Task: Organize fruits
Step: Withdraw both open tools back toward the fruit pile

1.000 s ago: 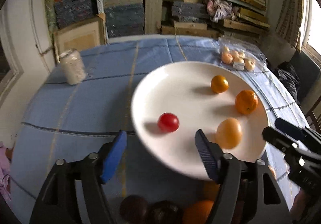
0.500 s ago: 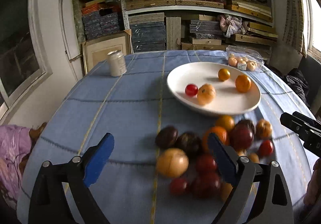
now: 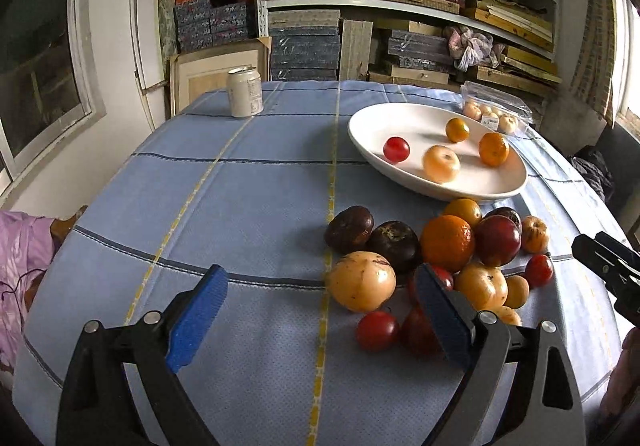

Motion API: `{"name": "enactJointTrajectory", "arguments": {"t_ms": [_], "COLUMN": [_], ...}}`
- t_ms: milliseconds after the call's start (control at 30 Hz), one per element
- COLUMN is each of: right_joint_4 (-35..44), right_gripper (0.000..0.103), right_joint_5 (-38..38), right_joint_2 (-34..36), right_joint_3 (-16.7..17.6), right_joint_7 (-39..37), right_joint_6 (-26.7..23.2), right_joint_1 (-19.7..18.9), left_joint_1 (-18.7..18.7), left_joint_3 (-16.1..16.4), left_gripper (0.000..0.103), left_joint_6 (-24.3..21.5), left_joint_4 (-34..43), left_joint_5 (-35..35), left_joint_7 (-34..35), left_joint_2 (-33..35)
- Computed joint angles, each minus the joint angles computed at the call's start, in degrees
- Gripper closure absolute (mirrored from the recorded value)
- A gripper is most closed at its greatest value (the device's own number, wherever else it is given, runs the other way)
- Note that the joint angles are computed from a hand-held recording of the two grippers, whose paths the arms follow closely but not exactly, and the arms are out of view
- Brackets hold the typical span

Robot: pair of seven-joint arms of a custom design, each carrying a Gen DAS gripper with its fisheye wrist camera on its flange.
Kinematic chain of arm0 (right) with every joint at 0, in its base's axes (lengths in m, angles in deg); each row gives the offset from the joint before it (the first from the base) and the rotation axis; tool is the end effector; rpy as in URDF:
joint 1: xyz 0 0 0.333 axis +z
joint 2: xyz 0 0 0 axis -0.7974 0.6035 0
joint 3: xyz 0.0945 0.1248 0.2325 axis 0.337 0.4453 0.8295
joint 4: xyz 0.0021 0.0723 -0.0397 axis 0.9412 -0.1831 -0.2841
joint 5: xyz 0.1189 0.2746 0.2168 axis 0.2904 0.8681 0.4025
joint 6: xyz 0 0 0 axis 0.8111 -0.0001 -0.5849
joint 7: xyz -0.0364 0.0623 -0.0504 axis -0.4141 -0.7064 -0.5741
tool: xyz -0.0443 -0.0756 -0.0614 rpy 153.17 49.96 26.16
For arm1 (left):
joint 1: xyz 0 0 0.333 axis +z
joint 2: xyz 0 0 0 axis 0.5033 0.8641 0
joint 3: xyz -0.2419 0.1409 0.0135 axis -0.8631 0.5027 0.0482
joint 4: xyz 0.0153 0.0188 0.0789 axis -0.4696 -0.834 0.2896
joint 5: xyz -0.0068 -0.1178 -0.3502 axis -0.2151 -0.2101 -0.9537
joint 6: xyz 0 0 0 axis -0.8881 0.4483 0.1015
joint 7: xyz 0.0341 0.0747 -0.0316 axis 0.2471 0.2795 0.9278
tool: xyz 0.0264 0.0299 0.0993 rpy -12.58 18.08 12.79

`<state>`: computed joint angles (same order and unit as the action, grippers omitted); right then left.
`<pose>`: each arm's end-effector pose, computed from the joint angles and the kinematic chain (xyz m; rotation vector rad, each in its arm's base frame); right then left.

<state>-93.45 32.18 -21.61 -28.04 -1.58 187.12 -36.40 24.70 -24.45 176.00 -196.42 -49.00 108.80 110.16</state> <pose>0.5325 0.0784 0.3559 -1.3701 1.8412 -0.7544 0.6106 -0.1883 0.3717 -1.4561 1.9848 -0.8916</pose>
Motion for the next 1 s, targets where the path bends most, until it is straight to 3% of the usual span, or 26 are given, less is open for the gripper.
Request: {"name": "enactJointTrajectory", "arguments": {"t_ms": [100, 200, 333, 400, 667, 800, 900, 1000], "right_joint_4": [0.1, 0.1, 0.0, 0.0, 0.6, 0.6, 1.1, 1.4], "right_gripper": [0.02, 0.019, 0.019, 0.019, 0.016, 0.016, 0.016, 0.016], "right_joint_5": [0.6, 0.3, 1.0, 1.0, 2.4, 2.6, 4.5, 5.7], "right_joint_2": [0.2, 0.2, -0.1, -0.2, 0.1, 0.1, 0.3, 0.4], "right_joint_3": [-0.2, 0.0, 0.0, 0.0, -0.4, -0.7, -1.5, -1.8], "right_joint_7": [-0.8, -0.8, -1.2, -1.4, -1.6, -1.9, -4.1, -5.9], "right_joint_6": [0.4, 0.8, 0.3, 0.1, -1.1, -1.3, -1.5, -1.5], "right_joint_1": [0.5, 0.3, 0.5, 0.5, 0.4, 0.7, 2.0, 2.6], "left_joint_1": [0.1, -1.6, 1.7, 1.7, -3.9, -3.5, 0.4, 5.7], "left_joint_3": [-0.3, 1.6, -2.0, -2.1, 4.2, 3.9, -0.3, -6.7], "left_gripper": [0.007, 0.007, 0.006, 0.006, 0.006, 0.006, 0.006, 0.006], "left_joint_6": [0.2, 0.5, -0.3, -0.7, -0.3, -0.8, -1.7, -3.0], "left_joint_4": [-0.3, -0.3, -0.1, 0.1, 0.4, 0.8, 0.7, 0.1], "left_joint_5": [0.1, 1.1, -1.2, -1.8, 2.6, 3.6, 1.1, -3.6], "left_joint_7": [0.6, -0.8, 1.0, 1.2, -3.4, -4.2, -1.1, 5.4], "left_joint_2": [-0.2, -0.4, 0.1, 0.2, 0.0, 0.2, 0.5, 0.9]}}
